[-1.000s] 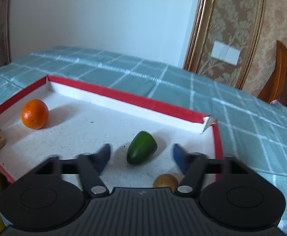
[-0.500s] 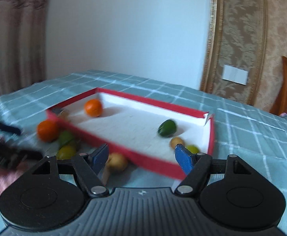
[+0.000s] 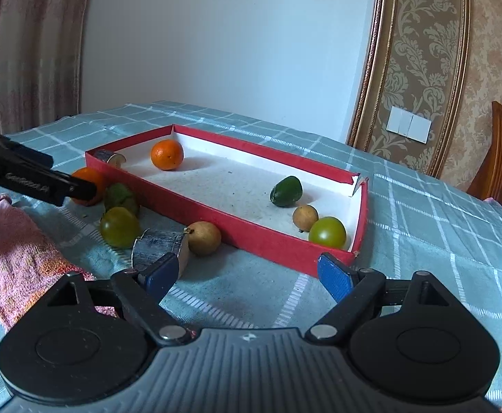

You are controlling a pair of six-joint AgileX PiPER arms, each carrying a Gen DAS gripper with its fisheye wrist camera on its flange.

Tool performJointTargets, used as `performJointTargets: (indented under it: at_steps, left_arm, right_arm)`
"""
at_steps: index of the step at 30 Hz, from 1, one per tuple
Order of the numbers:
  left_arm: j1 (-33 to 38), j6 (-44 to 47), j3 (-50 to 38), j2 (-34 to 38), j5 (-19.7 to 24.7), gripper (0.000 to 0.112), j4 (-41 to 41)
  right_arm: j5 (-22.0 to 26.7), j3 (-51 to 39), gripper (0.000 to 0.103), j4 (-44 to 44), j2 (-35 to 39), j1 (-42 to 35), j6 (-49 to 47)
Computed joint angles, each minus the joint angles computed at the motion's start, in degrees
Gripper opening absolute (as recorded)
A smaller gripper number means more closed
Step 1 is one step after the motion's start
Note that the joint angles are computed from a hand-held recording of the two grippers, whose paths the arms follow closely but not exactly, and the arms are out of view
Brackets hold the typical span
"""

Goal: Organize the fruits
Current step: 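Withdraw the right gripper while the left gripper grasps the second tangerine, then carry the second tangerine into the tray and open the left gripper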

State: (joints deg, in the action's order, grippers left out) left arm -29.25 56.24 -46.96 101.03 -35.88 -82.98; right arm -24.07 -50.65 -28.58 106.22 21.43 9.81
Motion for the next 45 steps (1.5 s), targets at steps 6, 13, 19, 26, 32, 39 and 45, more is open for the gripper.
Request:
performJointTargets:
  at_steps: [6,13,19,26,32,39,45]
  left_arm:
    - [2.18,-6.74,1.55,-0.24,5.38,0.04,8.8]
    - [0.19,-6.17,1.88,-1.05,3.17,0.04,7.5]
    - [-1.38,-1.15,-0.43,-3.53,3.31,0.04,6.87]
    - [1.12,6.94,-11.17,2.48,7.1,0.04,4.44]
    - [3.76,14.91,-20.85,8.83,10.74,0.04,-1.01]
    - [4.75,26.68,-30.87,15.81,9.64,0.04,-10.25]
    - [5.29,29.06,-34.7,18.94,8.48,0.04,-12.34]
  right_arm:
    - [1.1,-0.59,0.09,0.0,0.23,0.26,-0.06]
    - [2.33,-1.04,0.09,0.92,0.32,0.37,-0.37]
    - [6.29,-3.23,0.091,0.97,1.04,0.75,1.38]
    - [10.19,-5.71,0.092,-5.4,1.98,0.51,9.32]
    - [10.95,-6.0,0.094,-6.12,2.14,0.6,10.27]
    - [11.18,-5.95,0.095,-5.22,2.08,0.75,9.37]
    - [11.19,-5.99,0.095,-5.14,2.11,0.76,9.24]
